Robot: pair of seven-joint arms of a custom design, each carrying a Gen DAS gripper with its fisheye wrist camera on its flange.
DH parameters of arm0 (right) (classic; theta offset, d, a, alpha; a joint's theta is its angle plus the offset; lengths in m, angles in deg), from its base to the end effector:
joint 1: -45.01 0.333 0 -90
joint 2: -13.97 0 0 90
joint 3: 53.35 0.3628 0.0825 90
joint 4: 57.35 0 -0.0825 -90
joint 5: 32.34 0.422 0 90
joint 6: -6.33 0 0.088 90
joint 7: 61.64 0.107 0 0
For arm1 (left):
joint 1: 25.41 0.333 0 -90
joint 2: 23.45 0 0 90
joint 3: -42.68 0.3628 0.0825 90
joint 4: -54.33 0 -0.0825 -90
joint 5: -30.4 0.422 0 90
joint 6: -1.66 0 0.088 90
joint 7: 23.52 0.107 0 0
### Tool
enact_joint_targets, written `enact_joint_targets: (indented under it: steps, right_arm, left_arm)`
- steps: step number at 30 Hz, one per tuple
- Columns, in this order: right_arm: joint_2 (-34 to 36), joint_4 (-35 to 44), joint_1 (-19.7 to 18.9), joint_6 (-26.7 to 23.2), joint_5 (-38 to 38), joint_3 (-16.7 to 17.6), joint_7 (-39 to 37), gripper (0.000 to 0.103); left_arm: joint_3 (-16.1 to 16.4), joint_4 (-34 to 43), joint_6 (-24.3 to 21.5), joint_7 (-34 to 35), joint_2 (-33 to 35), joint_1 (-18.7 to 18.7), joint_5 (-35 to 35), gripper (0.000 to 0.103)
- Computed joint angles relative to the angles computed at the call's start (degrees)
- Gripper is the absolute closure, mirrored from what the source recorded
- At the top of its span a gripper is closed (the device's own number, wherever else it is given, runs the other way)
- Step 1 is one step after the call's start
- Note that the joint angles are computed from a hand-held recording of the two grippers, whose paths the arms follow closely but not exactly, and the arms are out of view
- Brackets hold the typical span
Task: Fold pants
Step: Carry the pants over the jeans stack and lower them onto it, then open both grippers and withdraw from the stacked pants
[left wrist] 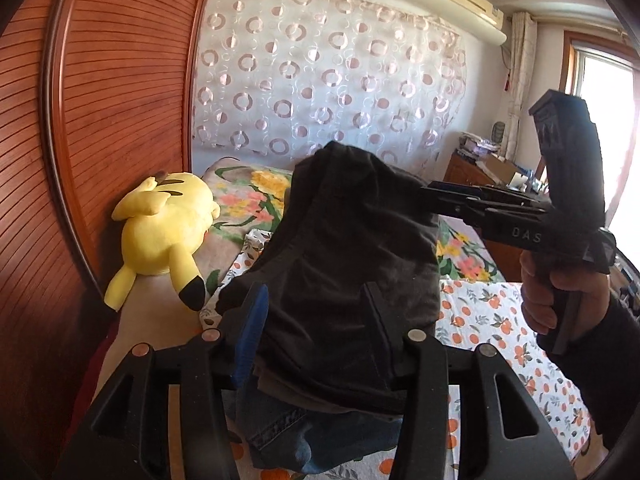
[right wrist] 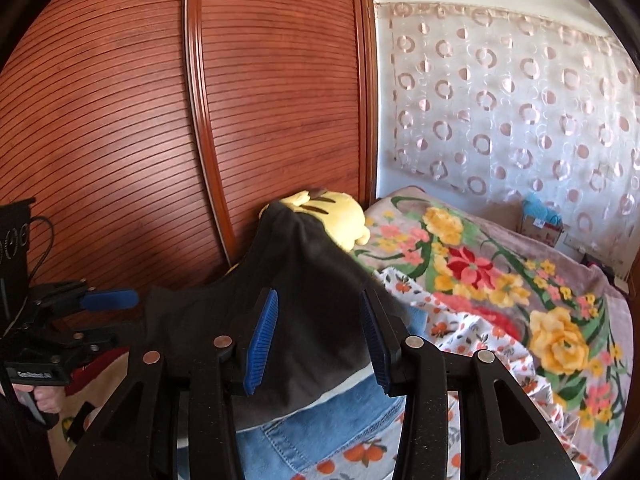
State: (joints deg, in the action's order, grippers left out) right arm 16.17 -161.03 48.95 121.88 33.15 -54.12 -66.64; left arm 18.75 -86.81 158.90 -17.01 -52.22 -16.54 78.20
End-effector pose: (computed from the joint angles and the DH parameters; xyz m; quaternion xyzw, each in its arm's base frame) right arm 0.6350 0.0887 0.5985 -0.8497 0.1311 -0.0790 0.5045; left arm 0.4345 -0.1711 0.5535 -0.7556 0.4522 -0.3214 0.3483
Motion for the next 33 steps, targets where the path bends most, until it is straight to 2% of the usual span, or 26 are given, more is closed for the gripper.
enact_joint_targets:
  steps: [2, 8, 10, 14, 19, 25, 31, 33]
  right_arm:
    - [1.2, 1.5, 0.3, 0.5, -1.0, 0.3, 1.0, 0.059]
    - [5.1, 6.0, 1.4, 4.1, -3.4, 2.2, 5.7, 0.059]
    - [6.3, 7.2, 1.6, 5.2, -4.3, 2.9, 7.4, 0.059]
    - [7.3, 8.0, 1.2, 5.5, -5.0, 3.9, 9.3, 0.059]
    - [5.1, 5.4, 0.5, 5.9, -3.7, 3.7, 8.3, 0.059]
    - [0.7, 0.1, 0.1, 6.5, -2.0, 1.7, 7.4, 0.059]
    - [-4.0, -5.9, -0.1, 7.6, -0.6, -0.8, 6.5, 0.059]
    - [-5.1, -7.6, 0.0, 8.1, -0.6, -1.5, 6.4, 0.056]
  left_arm:
    - [0.2, 0.7, -2.0, 1.0, 1.3, -0.6, -0.9, 0.053]
    - [2.6, 0.5, -2.5, 2.6, 3.4, -2.2, -2.2, 0.053]
    - [3.3, 0.2, -2.1, 2.9, 3.8, -2.6, -2.6, 0.044]
    - [3.4, 0.1, -1.1, 3.0, 4.5, -2.7, -2.6, 0.036]
    - [3.0, 0.8, -1.4, 3.1, 4.8, -3.1, -2.6, 0.026]
    - [1.8, 2.0, -4.7, 2.8, 4.0, -4.2, -2.0, 0.025]
    - [1.1, 3.0, -4.9, 1.7, 4.5, -5.2, -0.1, 0.025]
    - [0.8, 3.4, -4.5, 0.7, 5.0, -5.4, 1.0, 0.022]
